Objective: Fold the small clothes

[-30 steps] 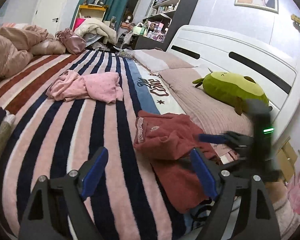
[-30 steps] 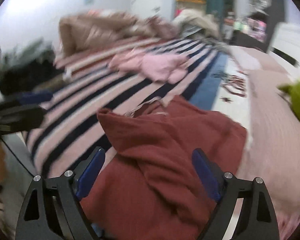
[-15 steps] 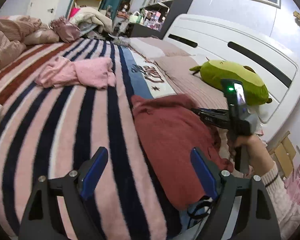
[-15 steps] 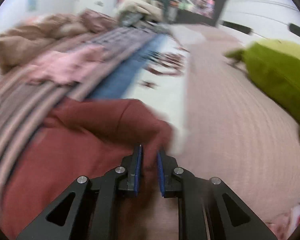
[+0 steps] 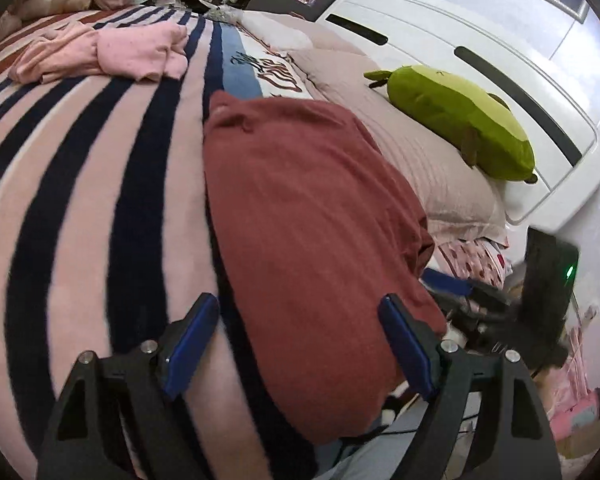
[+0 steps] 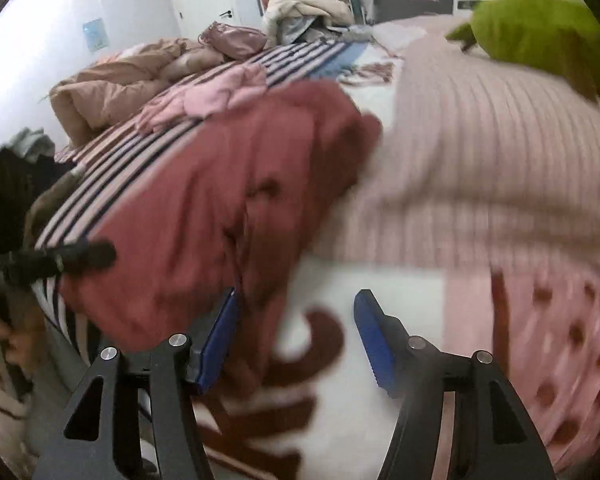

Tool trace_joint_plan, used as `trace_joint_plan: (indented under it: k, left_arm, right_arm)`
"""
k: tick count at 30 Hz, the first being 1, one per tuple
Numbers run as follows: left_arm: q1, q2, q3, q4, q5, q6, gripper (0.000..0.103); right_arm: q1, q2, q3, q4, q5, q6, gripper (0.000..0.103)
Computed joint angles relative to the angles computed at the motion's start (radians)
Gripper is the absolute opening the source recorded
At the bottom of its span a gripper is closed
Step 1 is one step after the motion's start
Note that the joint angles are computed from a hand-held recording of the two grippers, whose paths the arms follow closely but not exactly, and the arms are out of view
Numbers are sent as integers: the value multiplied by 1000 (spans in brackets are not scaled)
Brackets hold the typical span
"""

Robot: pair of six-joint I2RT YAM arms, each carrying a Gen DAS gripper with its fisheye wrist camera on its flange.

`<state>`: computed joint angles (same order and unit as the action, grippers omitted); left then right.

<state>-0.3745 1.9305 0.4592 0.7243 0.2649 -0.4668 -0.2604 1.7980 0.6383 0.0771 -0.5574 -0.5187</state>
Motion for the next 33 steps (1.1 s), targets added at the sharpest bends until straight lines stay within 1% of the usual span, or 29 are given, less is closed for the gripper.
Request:
trace_joint_plan:
  k: [1, 2, 4, 5, 6, 8, 9, 10, 11, 12, 14, 16, 17, 18, 19, 20, 22, 23, 24, 25, 27, 29, 33]
  left_arm:
    - [-8, -9, -6, -8, -9, 2, 78]
    - [-13, -23, -17, -15, -13, 5, 78]
    - [-6, -48, -33, -27, -1, 20, 78]
    - [2, -63, -33, -44, 3, 33, 78]
    - [9, -91, -25, -80, -9, 51, 78]
    - [40, -134, -1, -142, -8, 75, 78]
    - [61, -146, 23, -174, 15, 85, 78]
    - [84, -142, 52, -202, 48, 98, 78]
    - [104, -131, 92, -242, 82, 109, 78]
    - [127, -102, 146, -284, 126, 116, 78]
    - [161, -26, 256, -358, 197, 123, 78]
    - [170, 54, 371, -445, 193, 145, 77]
    - [168, 96, 426, -486, 179, 162, 74]
    - [167, 126, 462, -510, 175, 170, 67]
    - [169, 165, 502, -528, 183, 172, 64]
    - [174, 199, 530, -529, 203, 163, 61]
    - [179, 230, 550, -508, 217, 139, 48]
    - [183, 237, 557, -504, 219, 126, 31]
    - [185, 240, 563, -506, 225, 113, 22]
    - [186, 240, 567, -509, 229, 105, 19]
    - [174, 210, 562, -530, 193, 128, 14]
    - [159, 159, 544, -547, 152, 153, 12]
    - [156, 15, 489, -570, 130, 176, 10]
  right_arm:
    - [-35, -7, -36, 33, -29, -22, 52]
    - [-52, -13, -47, 35, -40, -44, 52]
    - [-61, -50, -67, 9, -24, -104, 52]
    - [-70, -69, -61, -27, -21, -135, 52]
    - [-80, -79, -35, -82, -50, -145, 52]
    - [-111, -53, 47, -189, -168, -135, 53]
    - [-128, -24, 124, -276, -249, -117, 53]
    - [-127, 4, 180, -325, -292, -99, 53]
    - [-107, 23, 214, -337, -306, -72, 53]
    - [-83, 58, 274, -373, -310, -55, 53]
    - [-16, 133, 384, -444, -255, -21, 53]
    - [53, 244, 518, -501, -189, 43, 53]
    - [71, 276, 556, -516, -163, 62, 53]
    - [91, 328, 615, -542, -137, 81, 54]
    - [100, 366, 655, -558, -135, 92, 54]
    - [104, 394, 683, -565, -146, 105, 53]
    - [109, 420, 704, -541, -163, 140, 49]
    - [109, 417, 696, -526, -166, 149, 37]
    - [108, 425, 699, -519, -176, 161, 23]
    - [104, 441, 716, -537, -204, 169, 21]
    - [104, 425, 690, -506, -217, 189, 16]
    - [98, 379, 643, -476, -219, 189, 13]
    - [90, 270, 598, -460, -257, 204, 11]
